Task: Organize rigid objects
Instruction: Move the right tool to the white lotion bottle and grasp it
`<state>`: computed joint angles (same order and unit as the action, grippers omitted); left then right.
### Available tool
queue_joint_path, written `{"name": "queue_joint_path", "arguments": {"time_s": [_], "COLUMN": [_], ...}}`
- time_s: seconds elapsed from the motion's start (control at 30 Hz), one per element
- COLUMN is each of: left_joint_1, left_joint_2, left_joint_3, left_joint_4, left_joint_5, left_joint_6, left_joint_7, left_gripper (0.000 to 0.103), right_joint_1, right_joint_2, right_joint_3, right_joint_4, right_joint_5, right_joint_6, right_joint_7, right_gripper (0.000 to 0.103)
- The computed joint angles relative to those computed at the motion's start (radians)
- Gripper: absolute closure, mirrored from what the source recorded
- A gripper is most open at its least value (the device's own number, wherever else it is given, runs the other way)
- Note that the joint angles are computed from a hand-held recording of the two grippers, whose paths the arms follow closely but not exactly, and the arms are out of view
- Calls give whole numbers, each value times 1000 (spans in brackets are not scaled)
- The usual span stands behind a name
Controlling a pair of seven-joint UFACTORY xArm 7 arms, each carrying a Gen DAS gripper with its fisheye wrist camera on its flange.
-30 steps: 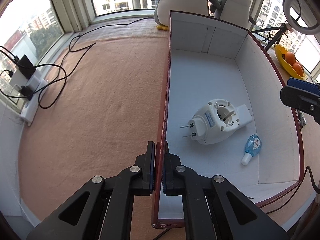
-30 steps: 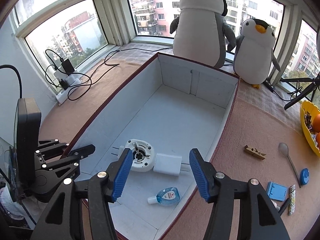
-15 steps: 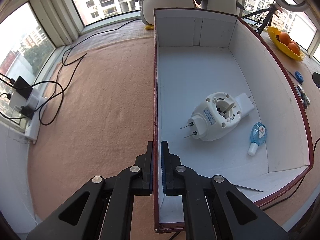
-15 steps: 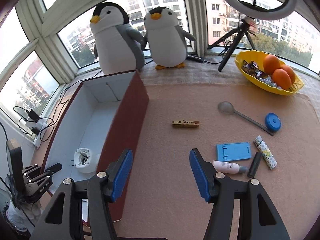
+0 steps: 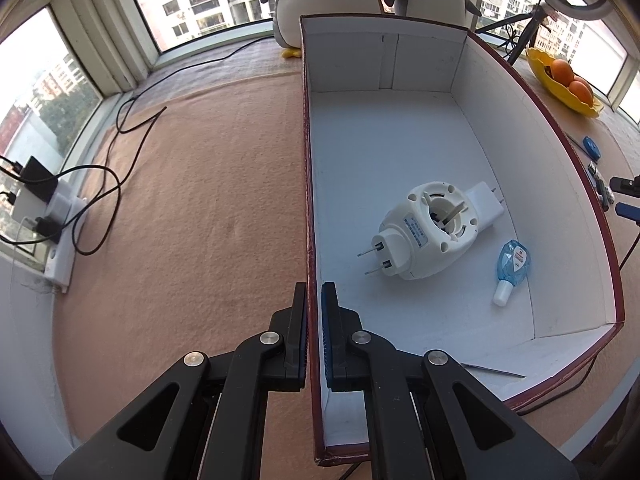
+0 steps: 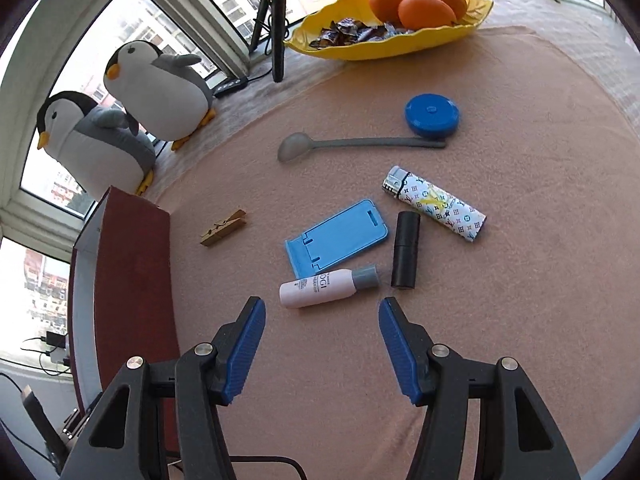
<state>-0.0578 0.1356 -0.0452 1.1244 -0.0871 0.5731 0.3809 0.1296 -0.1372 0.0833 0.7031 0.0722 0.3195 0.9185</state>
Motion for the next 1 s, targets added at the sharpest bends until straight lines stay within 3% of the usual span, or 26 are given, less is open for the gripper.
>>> {"name": "queue_joint_path", "arguments": {"time_s": [0.2, 0.33, 0.47, 0.53, 0.8, 0.87, 1.0], "left_joint_1": [3, 4, 5, 6, 5, 6, 8], "left_joint_2": [3, 3, 2, 1, 1, 1, 2], "left_joint_3": [-2, -2, -2, -2, -2, -2, -3], "left_joint_4": [4, 4, 3, 2, 1, 0, 0], "left_joint_5": [-8, -15, -21, -24, -32, -36, -46], "left_joint_6": [2, 3, 2, 2, -1, -1, -2], "left_joint_7": [17, 25, 29, 30, 27, 27, 25], "left_gripper": [98, 98, 98, 98, 99, 98, 99], "right_joint_1": [20, -3, -4, 3, 26, 43, 46], "right_joint_2": [70, 117, 175, 191, 265, 281, 261], "right_joint_3": [-25, -20, -22, -26, -32, -31, -32], "right_joint_4": [14, 67, 137, 172, 314, 347, 318], "right_joint_5": [168, 84, 66, -26, -203, -264, -274], "right_joint_6": [-54, -9, 66, 115, 323, 380, 363], "right_joint_7": [-32, 49, 31, 63, 24, 4, -22], "right_gripper": [52, 52, 57, 58, 70, 79, 84]}}
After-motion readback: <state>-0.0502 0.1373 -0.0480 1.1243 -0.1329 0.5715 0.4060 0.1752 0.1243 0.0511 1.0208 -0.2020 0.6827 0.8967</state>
